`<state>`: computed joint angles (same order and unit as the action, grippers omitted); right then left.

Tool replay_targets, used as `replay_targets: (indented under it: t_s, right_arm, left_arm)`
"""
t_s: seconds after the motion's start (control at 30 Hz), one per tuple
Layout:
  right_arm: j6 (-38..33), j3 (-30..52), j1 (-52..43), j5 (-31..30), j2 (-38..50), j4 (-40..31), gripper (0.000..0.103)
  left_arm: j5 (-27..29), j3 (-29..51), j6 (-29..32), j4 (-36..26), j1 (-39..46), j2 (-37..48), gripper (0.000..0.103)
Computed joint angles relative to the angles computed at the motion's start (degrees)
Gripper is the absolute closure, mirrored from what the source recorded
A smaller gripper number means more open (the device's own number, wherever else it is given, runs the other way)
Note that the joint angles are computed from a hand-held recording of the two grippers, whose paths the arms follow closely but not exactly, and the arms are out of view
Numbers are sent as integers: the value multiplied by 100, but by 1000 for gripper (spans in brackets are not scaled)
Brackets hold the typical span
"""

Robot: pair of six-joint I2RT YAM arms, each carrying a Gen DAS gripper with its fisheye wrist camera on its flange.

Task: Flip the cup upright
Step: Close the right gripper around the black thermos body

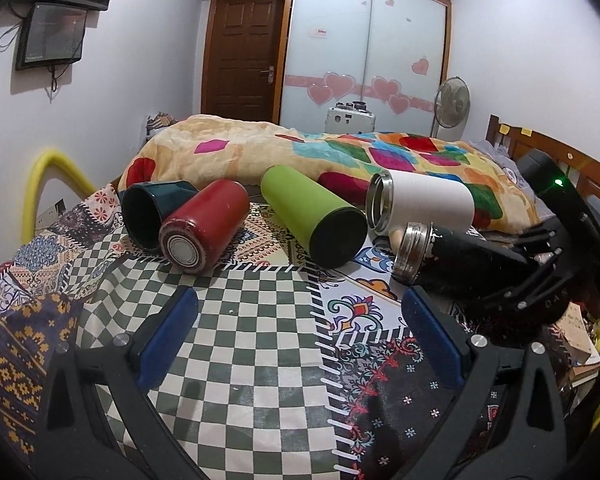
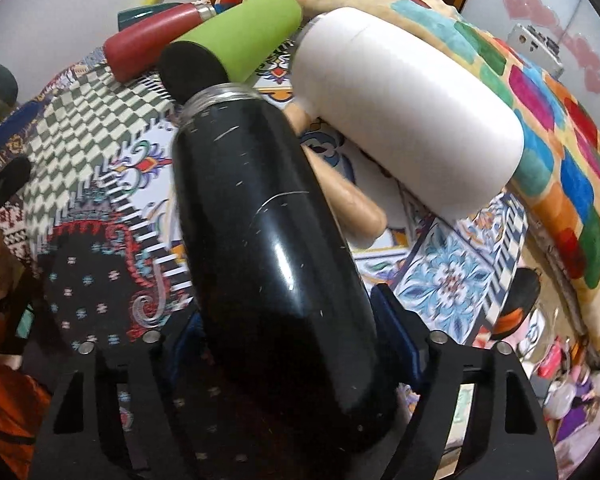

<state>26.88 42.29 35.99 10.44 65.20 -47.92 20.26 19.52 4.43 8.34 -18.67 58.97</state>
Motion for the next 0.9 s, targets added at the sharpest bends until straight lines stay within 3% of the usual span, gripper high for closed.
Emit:
replay_targets:
  t_s: [0.23, 0.4, 0.6, 0.9]
  right_arm:
    - [1352, -59, 1161, 387, -375, -244, 35]
    - [2084, 393, 2001, 884, -286, -659, 36]
    - [2056, 1164, 2506, 1200, 345, -694, 36]
    - [1167, 1724, 2237, 829, 1299, 4, 36]
  left_arm:
    - [167, 26, 32, -260, 301, -299, 0]
    - [376, 59, 151, -610, 667, -731, 0]
    - [789, 186, 315, -1101, 1257, -1150, 0]
    - [1519, 258, 647, -1482, 2246, -1334, 0]
